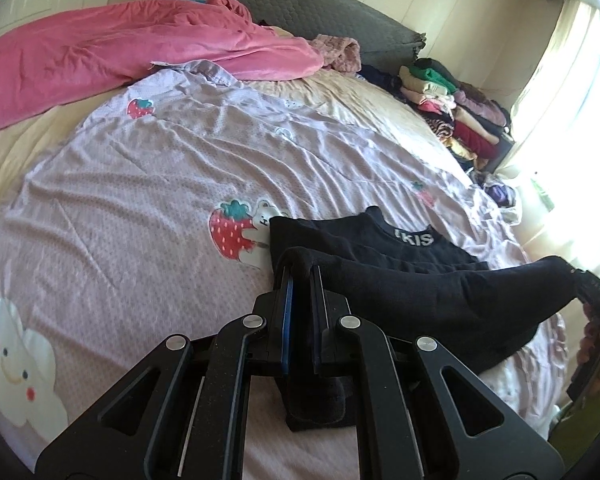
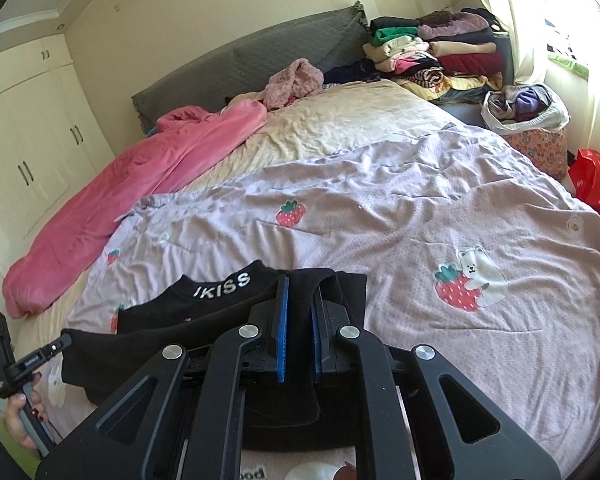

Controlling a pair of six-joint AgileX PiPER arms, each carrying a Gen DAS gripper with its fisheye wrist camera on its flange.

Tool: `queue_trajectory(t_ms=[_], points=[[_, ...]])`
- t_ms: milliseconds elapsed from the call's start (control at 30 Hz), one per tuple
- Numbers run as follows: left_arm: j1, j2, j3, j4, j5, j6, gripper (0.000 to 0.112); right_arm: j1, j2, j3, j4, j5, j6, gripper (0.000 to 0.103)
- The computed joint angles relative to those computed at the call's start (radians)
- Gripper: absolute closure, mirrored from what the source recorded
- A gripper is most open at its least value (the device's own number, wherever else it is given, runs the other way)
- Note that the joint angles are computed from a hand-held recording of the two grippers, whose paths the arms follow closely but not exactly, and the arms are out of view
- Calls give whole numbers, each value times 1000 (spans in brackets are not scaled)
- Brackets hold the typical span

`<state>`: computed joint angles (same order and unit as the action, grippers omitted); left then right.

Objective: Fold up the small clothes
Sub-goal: 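Lift the hem with both grippers and fold it toward the collar, then lay the folded hem down and open both grippers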

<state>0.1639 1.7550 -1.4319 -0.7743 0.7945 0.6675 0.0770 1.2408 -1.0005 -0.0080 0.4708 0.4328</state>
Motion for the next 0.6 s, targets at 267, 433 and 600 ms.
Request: queue_trajectory(t_ms=[267, 433, 600], points=[[-38, 53, -7, 59, -62, -19, 109, 23, 76, 81, -158, -74, 182, 93], [-38, 45, 8, 74, -99, -22, 102, 16, 89, 117, -238, -98, 288, 68], [-36, 17, 31, 55, -114, 4, 88, -15, 59, 160, -236, -119, 321, 56]])
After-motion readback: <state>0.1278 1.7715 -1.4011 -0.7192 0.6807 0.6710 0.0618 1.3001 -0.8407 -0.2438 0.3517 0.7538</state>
